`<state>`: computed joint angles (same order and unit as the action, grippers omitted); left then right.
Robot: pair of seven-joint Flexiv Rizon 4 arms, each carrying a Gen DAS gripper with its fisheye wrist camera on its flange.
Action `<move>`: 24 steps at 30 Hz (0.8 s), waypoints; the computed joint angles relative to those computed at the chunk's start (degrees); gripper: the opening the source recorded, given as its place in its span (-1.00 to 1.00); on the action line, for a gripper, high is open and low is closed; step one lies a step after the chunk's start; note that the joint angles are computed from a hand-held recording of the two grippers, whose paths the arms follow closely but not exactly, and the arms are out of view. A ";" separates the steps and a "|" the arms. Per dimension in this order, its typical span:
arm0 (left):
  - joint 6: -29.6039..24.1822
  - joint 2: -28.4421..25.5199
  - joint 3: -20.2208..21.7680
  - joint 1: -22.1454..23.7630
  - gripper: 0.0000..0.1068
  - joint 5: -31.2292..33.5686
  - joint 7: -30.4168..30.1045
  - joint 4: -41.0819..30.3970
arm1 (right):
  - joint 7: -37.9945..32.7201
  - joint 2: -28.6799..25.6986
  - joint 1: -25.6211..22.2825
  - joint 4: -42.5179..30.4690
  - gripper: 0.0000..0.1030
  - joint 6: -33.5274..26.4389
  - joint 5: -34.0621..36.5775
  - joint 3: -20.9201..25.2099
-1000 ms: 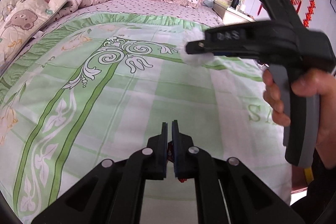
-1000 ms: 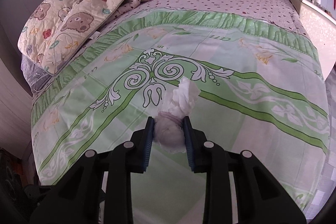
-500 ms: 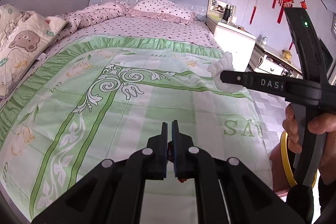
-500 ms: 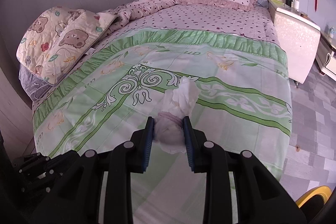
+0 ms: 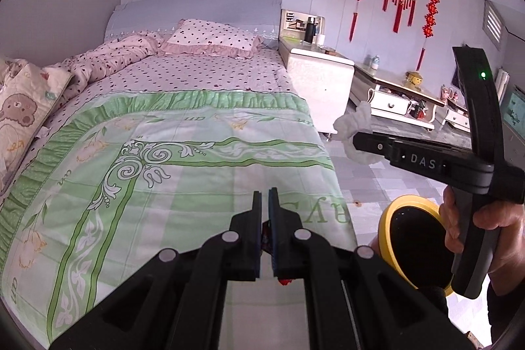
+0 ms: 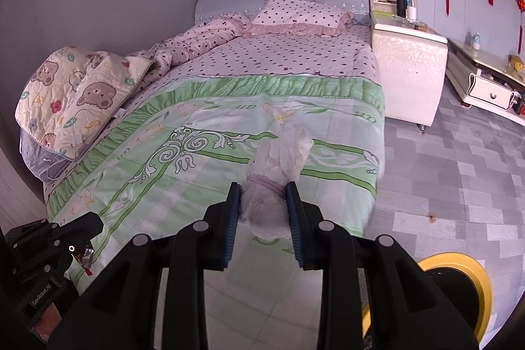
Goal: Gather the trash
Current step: 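Carry the red wrapper and white tissue over the yellow bin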
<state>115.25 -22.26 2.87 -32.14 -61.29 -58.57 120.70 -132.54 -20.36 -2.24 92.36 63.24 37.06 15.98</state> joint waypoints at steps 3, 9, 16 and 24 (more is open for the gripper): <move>-0.16 -0.66 0.16 -2.45 -0.93 -2.26 2.62 -2.25 | -1.26 1.29 -2.53 0.65 -0.47 -1.00 1.68 -0.66; -0.74 -2.81 -0.32 -5.81 -0.93 -5.92 8.39 -6.95 | -3.92 3.30 -6.44 1.57 -0.47 -2.99 4.79 -3.29; -0.67 -7.08 -1.66 -9.86 -0.93 -18.94 22.73 -15.99 | -5.49 4.33 -9.85 1.86 -0.47 -4.47 6.88 -6.68; 5.41 -12.16 -13.72 -5.98 -0.93 -32.49 42.95 -27.98 | -5.70 3.84 -12.87 2.09 -0.47 -5.34 7.14 -9.07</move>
